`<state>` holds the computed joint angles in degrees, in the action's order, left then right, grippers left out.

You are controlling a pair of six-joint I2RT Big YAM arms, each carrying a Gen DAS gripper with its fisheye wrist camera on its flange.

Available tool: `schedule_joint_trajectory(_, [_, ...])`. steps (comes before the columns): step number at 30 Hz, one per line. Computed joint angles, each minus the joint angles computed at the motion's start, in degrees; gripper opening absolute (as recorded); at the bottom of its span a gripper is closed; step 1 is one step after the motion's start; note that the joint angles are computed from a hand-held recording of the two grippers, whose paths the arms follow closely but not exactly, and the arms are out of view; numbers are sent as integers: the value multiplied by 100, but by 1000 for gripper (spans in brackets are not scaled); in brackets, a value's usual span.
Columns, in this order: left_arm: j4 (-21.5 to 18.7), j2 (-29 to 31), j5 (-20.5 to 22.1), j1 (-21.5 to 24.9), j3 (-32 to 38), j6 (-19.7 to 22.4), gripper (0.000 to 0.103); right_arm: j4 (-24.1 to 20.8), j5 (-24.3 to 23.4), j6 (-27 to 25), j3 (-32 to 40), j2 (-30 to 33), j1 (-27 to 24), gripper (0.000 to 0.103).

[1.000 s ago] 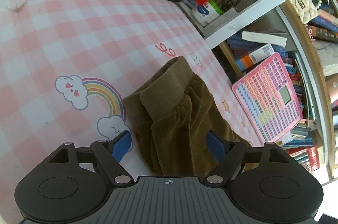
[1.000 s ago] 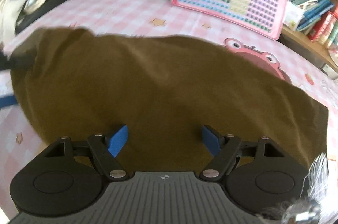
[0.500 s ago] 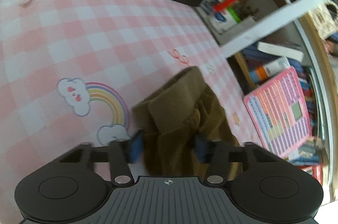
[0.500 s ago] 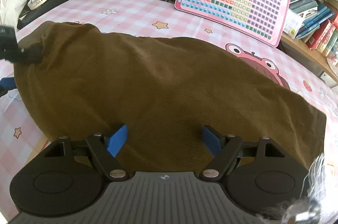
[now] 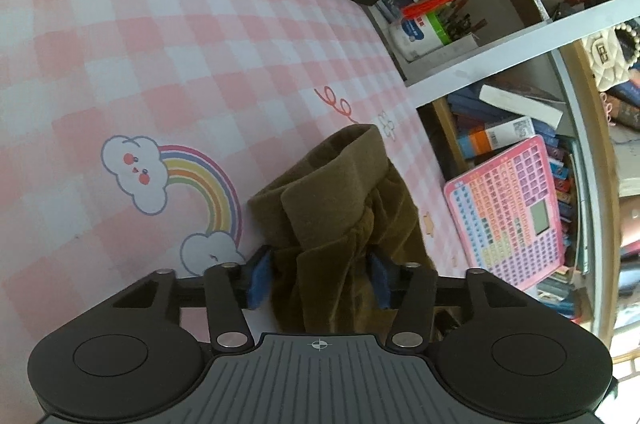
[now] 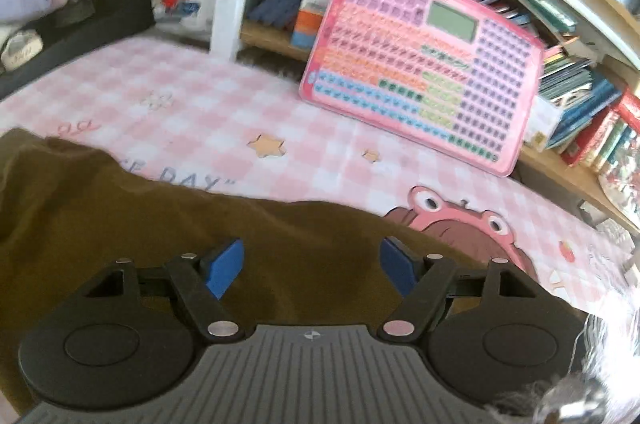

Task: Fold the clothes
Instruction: 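Lift the cuff with the left tool and lay it over the trousers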

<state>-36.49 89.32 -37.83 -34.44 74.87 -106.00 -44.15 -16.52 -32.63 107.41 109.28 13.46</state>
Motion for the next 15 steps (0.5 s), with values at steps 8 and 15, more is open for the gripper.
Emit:
schedule_joint_trajectory(8, [223,3,11,27,-35,94,65,-435,-168,-320,-297,-384,-154,76])
schedule_joint_trajectory(15, [155,59,-115,-2,26,-35,62,-547,-276,-1133,-1339,-1178,-394,76])
